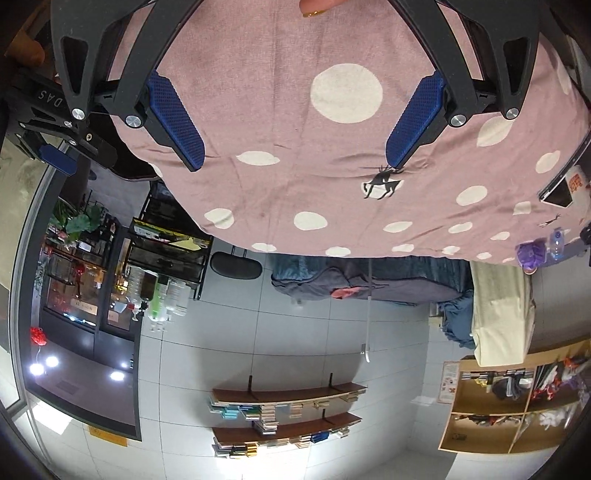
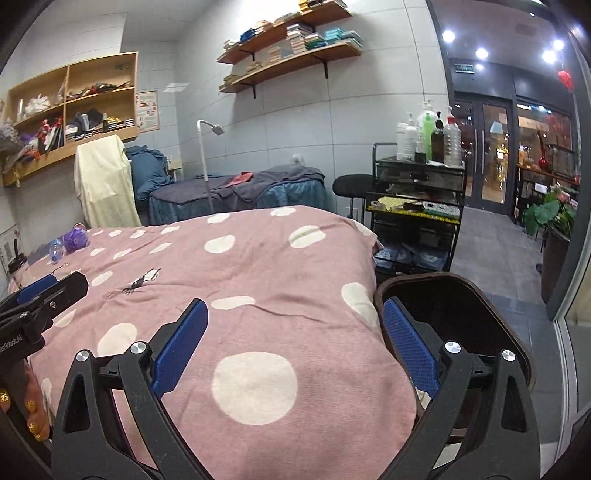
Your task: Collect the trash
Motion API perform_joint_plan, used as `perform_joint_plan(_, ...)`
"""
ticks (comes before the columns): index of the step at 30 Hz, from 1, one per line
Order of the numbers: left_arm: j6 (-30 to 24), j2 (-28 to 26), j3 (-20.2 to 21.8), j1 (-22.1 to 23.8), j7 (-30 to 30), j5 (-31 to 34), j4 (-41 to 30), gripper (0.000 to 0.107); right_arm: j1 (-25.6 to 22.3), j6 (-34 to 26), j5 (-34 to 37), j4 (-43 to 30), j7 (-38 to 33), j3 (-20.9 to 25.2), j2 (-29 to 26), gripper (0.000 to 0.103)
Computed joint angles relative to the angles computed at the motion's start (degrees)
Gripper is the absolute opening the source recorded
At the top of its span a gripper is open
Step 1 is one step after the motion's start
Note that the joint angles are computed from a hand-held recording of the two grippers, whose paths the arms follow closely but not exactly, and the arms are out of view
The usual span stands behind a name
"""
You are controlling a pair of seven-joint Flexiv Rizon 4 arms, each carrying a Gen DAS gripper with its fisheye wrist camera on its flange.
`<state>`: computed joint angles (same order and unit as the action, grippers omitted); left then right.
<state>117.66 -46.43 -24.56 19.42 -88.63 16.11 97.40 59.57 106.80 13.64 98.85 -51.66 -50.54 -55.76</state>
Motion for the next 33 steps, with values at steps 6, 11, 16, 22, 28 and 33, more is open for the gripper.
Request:
perform_joint_plan(6,3.36,1.32,3.89,-1.77,-1.29,-1.39,1.54,0.097,1.52,2.21,1.65,-0.01,-1.78,-0.02,-0.08,0.094)
perform_joint_plan(11,3.92,1.62,4.49,-1.52,-2.97,-0.64,1.77,0.097,1.66,3.0,2.85,-0.21,-3.55,0.98,0.63,0.094)
perform_joint_plan(16,4.18,1.82,4.79,-1.38,-4.19,0.09,1.9,0.097,2.89,3.59,4.83,-0.1,-4.77,0.09,0.21,0.097)
perform_joint_plan(22,4.35,1.88,4.32,-0.59,-5.78,1.03,2.12,0.097,4.45,3.95,6.06,0.41,-6.09,-1.17,-0.45,0.097)
perform_joint_plan(28,5.08,2.1,5.4,-1.3,-6.33,1.26,2.15,0.097,4.58,4.25,7.18,0.49,-6.89,-0.86,-0.15,0.097)
perform_joint_plan(33,5.16,2.12,5.56,-1.38,-6.69,1.7,2.15,0.097,5.02,4.7,8.02,0.79,-7.44,-1.12,-0.09,0.097)
